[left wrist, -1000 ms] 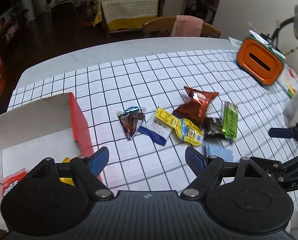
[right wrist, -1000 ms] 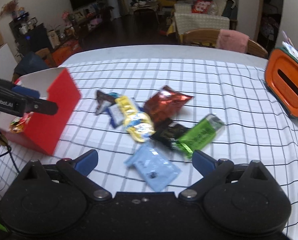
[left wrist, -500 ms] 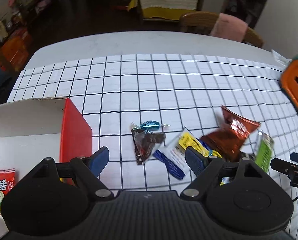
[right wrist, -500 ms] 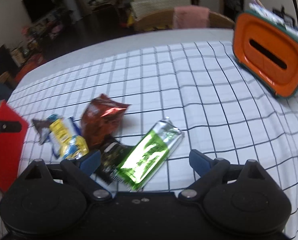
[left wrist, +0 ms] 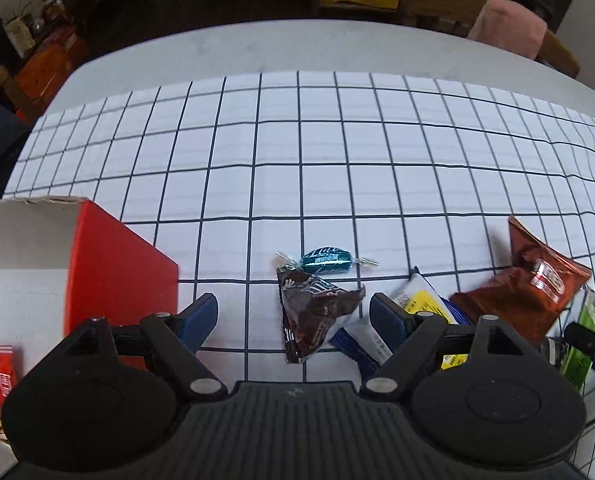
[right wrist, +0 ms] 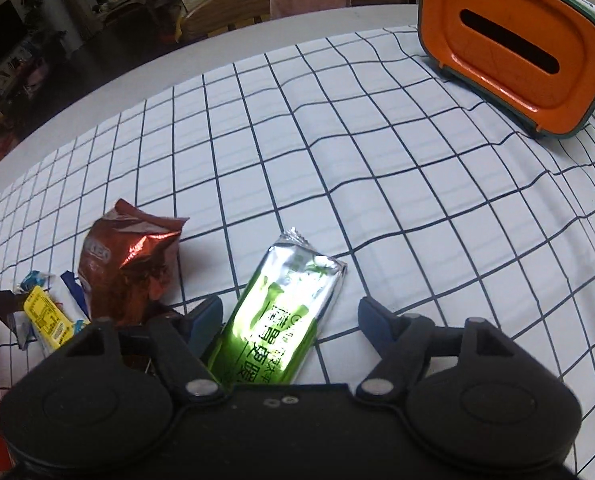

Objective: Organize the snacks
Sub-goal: 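Grasp the green bar with the right tool while the left tool grasps the brown pouch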

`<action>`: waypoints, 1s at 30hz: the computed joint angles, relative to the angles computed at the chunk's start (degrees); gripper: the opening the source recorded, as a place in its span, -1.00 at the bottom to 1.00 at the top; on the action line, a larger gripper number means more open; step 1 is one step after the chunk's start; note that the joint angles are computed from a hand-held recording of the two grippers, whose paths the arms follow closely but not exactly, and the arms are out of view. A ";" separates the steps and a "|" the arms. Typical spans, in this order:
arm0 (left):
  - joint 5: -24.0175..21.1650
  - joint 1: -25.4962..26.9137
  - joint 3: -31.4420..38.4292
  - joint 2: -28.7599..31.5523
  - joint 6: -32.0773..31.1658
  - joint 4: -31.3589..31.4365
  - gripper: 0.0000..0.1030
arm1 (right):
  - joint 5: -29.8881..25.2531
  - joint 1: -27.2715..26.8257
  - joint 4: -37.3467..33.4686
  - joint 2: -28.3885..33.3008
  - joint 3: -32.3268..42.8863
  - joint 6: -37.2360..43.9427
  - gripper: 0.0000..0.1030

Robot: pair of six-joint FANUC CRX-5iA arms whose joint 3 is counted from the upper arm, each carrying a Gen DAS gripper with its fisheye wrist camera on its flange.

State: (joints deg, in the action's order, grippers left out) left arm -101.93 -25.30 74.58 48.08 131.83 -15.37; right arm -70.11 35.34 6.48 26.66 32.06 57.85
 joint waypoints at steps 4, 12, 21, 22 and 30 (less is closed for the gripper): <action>1.76 1.09 -1.69 0.03 0.61 1.89 0.60 | 0.21 0.69 1.22 0.16 -0.47 -0.27 0.26; 5.23 2.47 -6.13 -0.34 0.75 5.33 0.13 | 0.11 1.54 2.29 -0.10 -0.64 0.19 -0.04; 7.85 3.00 -10.03 -1.71 0.50 5.73 -0.17 | 1.55 0.87 1.31 -1.34 -2.35 1.79 -0.17; 8.08 3.09 -10.46 -1.92 0.50 5.81 -0.18 | 1.60 0.83 1.27 -1.52 -2.56 1.79 -0.17; 10.70 2.94 -17.15 -6.52 1.30 6.60 -0.29 | 2.76 0.65 1.62 -3.92 -5.31 0.92 -0.19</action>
State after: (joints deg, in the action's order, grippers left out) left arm -91.23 -22.36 57.43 41.57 133.13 -8.78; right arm -67.36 35.99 8.10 22.75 26.75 58.77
